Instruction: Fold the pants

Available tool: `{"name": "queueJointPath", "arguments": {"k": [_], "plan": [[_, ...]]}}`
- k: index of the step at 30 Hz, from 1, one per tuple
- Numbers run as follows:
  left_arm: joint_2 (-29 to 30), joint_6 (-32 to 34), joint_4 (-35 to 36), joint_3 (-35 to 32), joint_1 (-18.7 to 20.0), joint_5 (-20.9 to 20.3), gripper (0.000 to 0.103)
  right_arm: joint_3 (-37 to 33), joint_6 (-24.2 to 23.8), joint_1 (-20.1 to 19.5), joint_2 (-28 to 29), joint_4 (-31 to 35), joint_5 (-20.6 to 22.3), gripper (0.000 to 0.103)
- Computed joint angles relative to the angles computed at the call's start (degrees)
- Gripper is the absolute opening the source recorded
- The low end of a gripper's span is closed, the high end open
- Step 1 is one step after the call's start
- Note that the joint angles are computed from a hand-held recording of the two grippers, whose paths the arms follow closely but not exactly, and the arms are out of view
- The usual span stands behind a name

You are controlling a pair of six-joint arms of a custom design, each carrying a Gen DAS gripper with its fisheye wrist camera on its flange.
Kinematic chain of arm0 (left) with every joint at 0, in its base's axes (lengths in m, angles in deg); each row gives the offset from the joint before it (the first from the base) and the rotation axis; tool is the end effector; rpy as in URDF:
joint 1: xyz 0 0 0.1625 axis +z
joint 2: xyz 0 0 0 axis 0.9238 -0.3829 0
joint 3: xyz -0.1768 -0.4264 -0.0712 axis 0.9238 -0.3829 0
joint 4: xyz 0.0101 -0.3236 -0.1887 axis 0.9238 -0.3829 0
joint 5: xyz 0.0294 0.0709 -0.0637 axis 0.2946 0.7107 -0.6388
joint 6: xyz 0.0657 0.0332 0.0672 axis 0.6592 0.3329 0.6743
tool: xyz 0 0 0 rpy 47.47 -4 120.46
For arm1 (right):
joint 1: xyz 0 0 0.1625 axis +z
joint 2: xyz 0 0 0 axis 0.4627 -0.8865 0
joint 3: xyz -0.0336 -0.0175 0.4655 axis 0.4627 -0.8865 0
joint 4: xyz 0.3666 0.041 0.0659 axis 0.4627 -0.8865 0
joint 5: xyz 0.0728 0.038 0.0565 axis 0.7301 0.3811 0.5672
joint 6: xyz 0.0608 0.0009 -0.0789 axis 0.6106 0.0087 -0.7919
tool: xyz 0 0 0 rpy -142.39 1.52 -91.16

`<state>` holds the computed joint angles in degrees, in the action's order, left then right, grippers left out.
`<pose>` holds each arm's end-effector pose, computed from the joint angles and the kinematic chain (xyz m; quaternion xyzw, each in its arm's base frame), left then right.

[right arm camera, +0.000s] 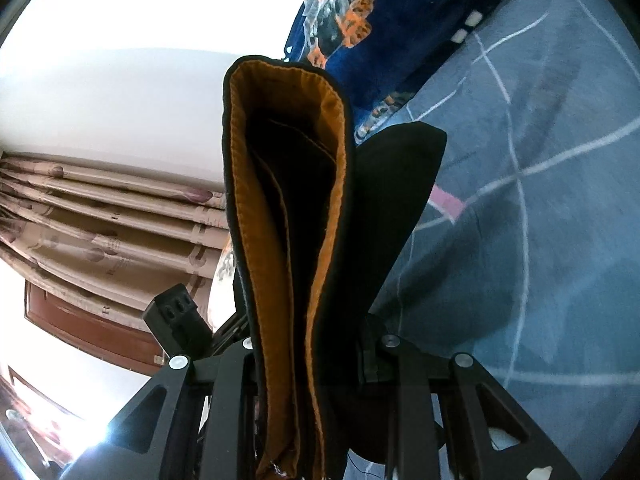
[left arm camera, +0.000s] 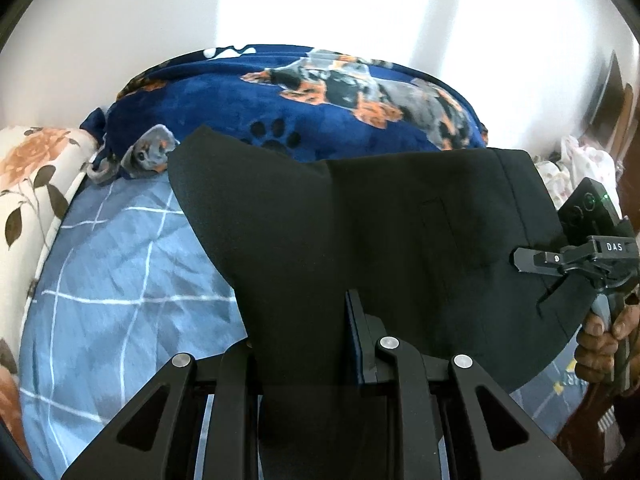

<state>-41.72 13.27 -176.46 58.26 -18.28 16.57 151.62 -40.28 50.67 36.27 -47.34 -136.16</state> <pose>-0.3280 -0.6925 0.1192 0.1670 0.8962 -0.3083 0.2719 0.0243 -0.7654 0.3237 -0.0463 0.9686 -0.0980 0.2237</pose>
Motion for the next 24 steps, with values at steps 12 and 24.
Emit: {"name": "queueJointPath", "arguments": {"k": [12, 24], "plan": [[3.85, 5.28, 1.15, -8.96, 4.27, 1.36, 0.022, -11.23, 0.37, 1.5, 8.7, 1.78, -0.02, 0.023], [5.59, 7.28, 1.02, -11.49, 6.62, 2.45, 0.022, -17.36, 0.64, 1.48, 13.91, 3.99, 0.32, 0.022]]}}
